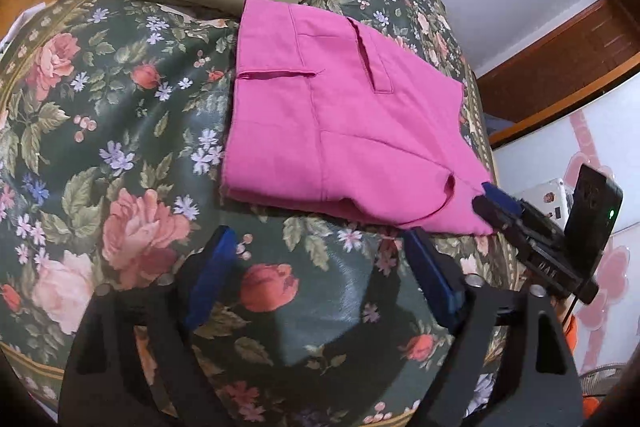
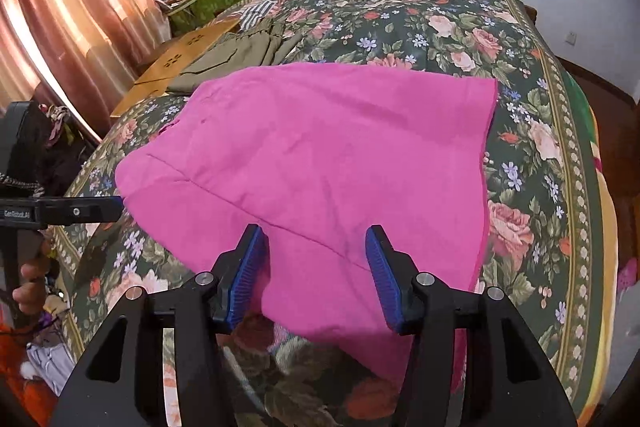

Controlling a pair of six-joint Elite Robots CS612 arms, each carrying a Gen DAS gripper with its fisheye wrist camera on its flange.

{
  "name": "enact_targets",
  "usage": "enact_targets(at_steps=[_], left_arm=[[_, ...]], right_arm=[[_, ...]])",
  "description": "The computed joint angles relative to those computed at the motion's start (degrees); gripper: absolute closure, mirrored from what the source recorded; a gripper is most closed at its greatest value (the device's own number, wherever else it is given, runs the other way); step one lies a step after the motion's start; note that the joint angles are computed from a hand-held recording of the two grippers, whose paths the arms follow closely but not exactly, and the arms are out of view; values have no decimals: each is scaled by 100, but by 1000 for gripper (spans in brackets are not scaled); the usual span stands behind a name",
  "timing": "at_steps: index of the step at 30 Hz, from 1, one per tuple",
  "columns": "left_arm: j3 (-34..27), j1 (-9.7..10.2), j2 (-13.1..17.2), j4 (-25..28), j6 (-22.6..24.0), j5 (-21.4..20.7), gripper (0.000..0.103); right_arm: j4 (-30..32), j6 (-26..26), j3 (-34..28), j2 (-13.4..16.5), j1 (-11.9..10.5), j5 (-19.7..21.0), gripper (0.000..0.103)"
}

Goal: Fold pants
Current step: 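Open both grippers and reposition them along the pink pants edge, then grasp the pants leg end with the left gripper and lift it up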

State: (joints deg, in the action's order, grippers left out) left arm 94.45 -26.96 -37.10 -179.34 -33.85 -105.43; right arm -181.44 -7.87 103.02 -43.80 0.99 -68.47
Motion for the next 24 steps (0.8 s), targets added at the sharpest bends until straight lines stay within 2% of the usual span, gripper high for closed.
enact_targets(at_steps=[3,7,13,16,18,20,21,24], left_arm=[[-62,21,84,-267,-181,-237,10],[-245,40,205,-354,-228,-324,10],[-504,83,383,-392,-433,-259,10],[-584,64,426,-372,-388,-62,11],[-628,54,445,-348,-388,97,17],[-663,46,451,-306,-334,228,29],[-682,46,458,-295,-312,273,32],[-776,47,478,-139,-175,260,47]], right_arm=[[-75,-71,35,2,18,-61,53],[-17,-118,8,11,7,-38,53],[-4,-163,12,9,2,-23,53],[35,-185,1,11,-9,11,53],[56,-197,-6,13,-17,31,53],[66,-200,-10,15,-19,42,52],[71,-200,-12,17,-23,49,52],[90,-196,-17,18,-31,63,51]])
